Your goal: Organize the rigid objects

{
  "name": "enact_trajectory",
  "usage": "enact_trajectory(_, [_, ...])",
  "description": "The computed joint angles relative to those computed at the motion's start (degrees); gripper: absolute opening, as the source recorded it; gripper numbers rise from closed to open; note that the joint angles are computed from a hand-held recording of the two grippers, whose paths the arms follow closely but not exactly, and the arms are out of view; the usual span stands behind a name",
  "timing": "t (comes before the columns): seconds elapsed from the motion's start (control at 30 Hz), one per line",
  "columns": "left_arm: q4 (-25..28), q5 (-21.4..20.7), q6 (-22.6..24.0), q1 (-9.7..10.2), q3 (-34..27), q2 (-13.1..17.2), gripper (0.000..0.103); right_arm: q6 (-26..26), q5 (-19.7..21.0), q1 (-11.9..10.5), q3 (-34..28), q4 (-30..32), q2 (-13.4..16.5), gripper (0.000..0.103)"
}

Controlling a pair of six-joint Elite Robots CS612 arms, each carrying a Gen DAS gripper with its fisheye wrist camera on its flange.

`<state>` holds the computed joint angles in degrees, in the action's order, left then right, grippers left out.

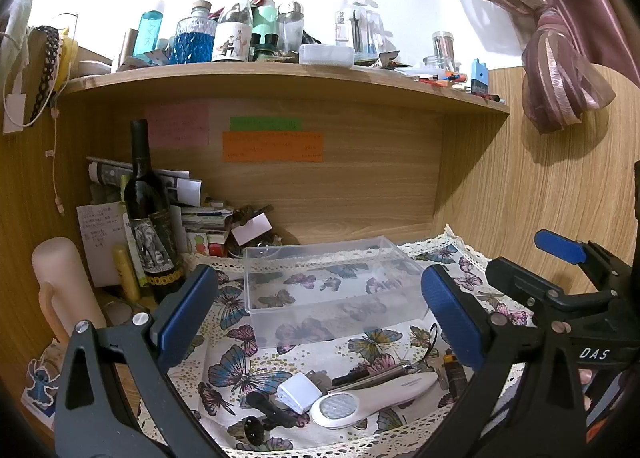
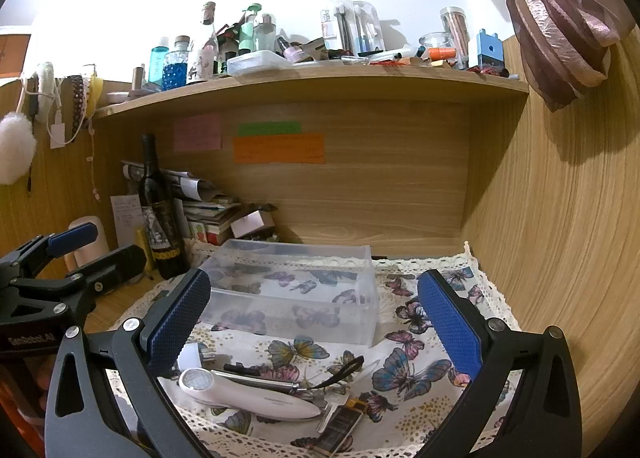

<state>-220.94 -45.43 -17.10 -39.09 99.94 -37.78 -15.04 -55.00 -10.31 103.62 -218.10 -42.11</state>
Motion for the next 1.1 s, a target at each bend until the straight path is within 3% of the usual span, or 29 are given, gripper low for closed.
enact_trajectory(0.27, [0.49,-1.99,-2.17,0.91,0.33,0.21,0.103,-0.35,-0.54,0.05,-0.67,0.99,0.58,0.103])
enact_trajectory(0.37, [2.18,-1.74,-3.74,1.23,0.67,0.04,0.091,-0.65,-1.00,-0.10,-1.05,3.29,0.65,0.102])
enact_trajectory(0.53, [7.55,-2.54,-9.43,2.49,2.07,-0.51,0.085,-3.24,-3.56,-0.21,-1.63,9.36,0.76,0.083])
enact_trajectory(0.73, [15.58,-5.84,-16.11,3.90,3.96,-0.85,0.077,-5.98,-6.94,-0.53,-2.06,16.97,1.11,0.069])
enact_trajectory(0.93, [20.73,-9.75,-21.03,4.18,5.52,-0.59,0.076,-8.21,-8.51,-0.88,-1.95,24.50,1.16,0.060])
enact_trajectory(1.1, [22.70,-12.36,-21.96,4.04,5.66,-0.05,0.072,-9.81,-9.43,-0.56,-1.71,28.55,1.26,0.060])
